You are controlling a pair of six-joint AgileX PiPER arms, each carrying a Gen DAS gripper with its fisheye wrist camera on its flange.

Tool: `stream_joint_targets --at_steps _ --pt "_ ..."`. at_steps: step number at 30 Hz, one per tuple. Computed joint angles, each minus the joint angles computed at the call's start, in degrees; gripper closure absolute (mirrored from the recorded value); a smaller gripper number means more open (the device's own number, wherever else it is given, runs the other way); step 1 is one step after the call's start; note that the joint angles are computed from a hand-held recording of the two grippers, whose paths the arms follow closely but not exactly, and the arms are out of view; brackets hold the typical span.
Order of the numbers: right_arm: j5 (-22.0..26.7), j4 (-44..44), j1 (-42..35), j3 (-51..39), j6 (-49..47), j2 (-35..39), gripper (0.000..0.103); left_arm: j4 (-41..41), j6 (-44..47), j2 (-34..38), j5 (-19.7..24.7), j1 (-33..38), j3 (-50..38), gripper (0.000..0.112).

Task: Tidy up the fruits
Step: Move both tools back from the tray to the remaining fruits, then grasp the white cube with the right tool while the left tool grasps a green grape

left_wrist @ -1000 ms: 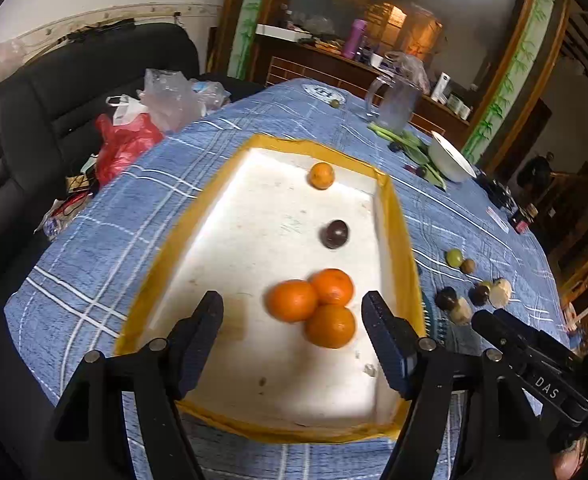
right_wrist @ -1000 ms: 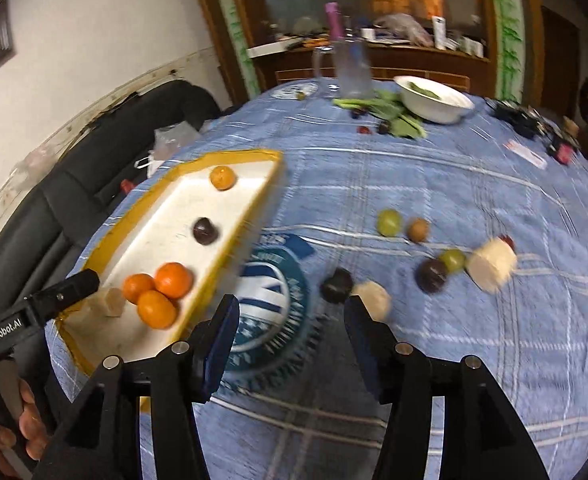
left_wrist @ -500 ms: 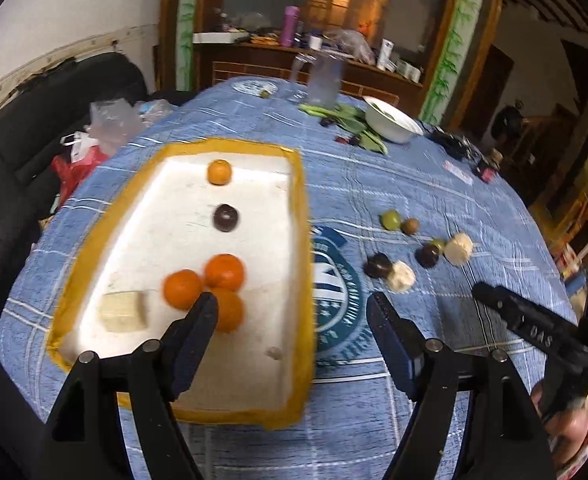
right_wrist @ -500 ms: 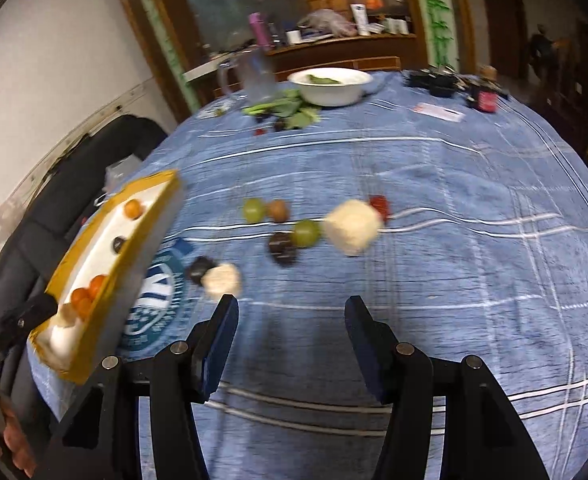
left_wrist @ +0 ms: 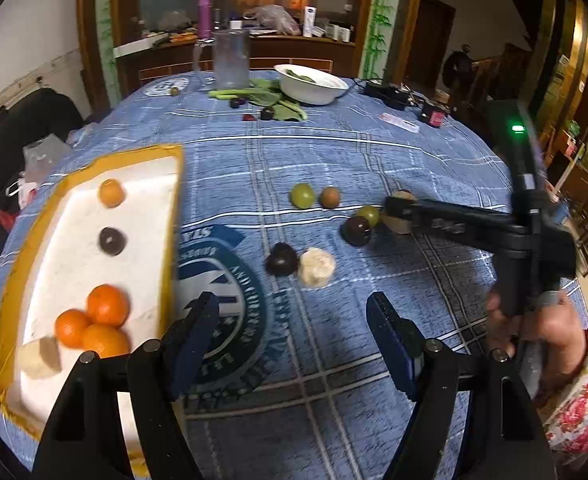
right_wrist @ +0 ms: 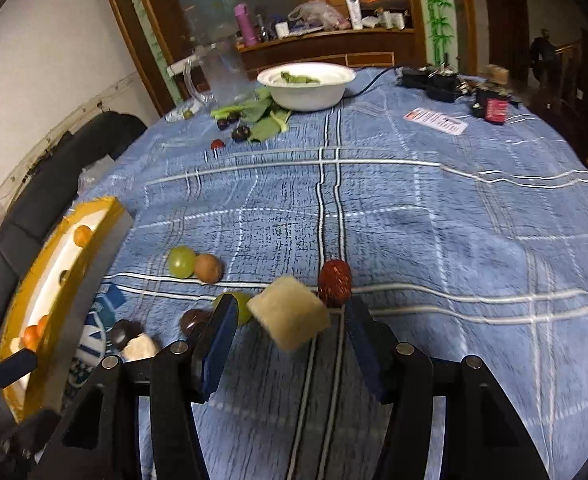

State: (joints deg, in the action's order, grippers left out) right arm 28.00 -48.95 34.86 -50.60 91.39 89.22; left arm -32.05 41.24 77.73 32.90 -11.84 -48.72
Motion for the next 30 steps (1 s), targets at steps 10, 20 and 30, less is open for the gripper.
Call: stream_joint_targets --at_steps 10,20,30 --pt "-9.4 -7.3 -3.1 4.7 7.3 -1.0 0.055 10.2 -8.3 7.7 -4.3 -8.3 -5.1 0.064" --pt "-12.2 -15.0 -4.8 8.1 17.3 -5.5 0.055 14.8 -21.1 24.6 2.1 -10.5 -25.9 0.065" --pt "-16.6 -13.5 -6.2 8.5 16.5 -5.4 0.054 13.0 -23.9 32.3 3.4 -8.6 -32.4 0.086"
